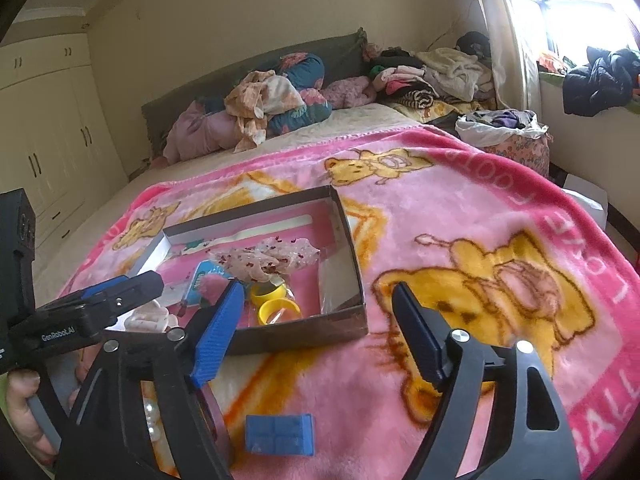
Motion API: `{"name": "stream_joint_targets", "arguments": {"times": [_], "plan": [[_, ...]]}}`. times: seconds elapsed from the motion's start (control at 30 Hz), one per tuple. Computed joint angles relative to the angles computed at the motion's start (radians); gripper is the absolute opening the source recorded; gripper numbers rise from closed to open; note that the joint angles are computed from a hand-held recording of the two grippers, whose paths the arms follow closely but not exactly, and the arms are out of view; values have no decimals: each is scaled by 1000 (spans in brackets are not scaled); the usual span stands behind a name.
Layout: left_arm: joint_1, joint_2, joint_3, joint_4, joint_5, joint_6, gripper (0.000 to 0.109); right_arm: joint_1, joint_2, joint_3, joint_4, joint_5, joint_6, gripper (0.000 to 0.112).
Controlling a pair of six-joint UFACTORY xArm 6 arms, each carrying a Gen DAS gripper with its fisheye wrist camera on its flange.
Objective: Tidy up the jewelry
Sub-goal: 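Withdraw both tools from the tray toward the loose accessories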
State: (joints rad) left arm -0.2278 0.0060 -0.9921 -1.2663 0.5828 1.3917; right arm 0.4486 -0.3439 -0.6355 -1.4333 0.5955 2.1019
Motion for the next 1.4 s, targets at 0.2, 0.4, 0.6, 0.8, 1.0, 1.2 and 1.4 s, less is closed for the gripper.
{"name": "stream_joint_targets", "arguments": {"times": [0.2, 0.4, 0.6, 0.8, 1.0, 1.2, 1.4], "plan": [[18, -40, 35, -23, 10, 23, 91, 34, -29, 17, 20, 31, -19, 77], [38, -82, 83, -43, 7, 59, 91, 71, -45, 29, 32, 52, -31, 77], [66, -102, 105, -43, 16, 67, 91, 114, -46, 29, 51, 72, -48, 77], [92, -123, 125, -45, 21, 83, 91, 156, -43, 21, 68, 85, -60, 77], [115, -134, 143, -40, 25, 93, 91, 190, -25, 5, 80, 89, -78, 77], [136, -140, 161, -33, 26, 106, 91, 217, -5, -8, 92, 85, -87, 77], [152, -147, 175, -33, 26, 124, 91, 238, 16, -22, 99, 79, -91, 77]]}}
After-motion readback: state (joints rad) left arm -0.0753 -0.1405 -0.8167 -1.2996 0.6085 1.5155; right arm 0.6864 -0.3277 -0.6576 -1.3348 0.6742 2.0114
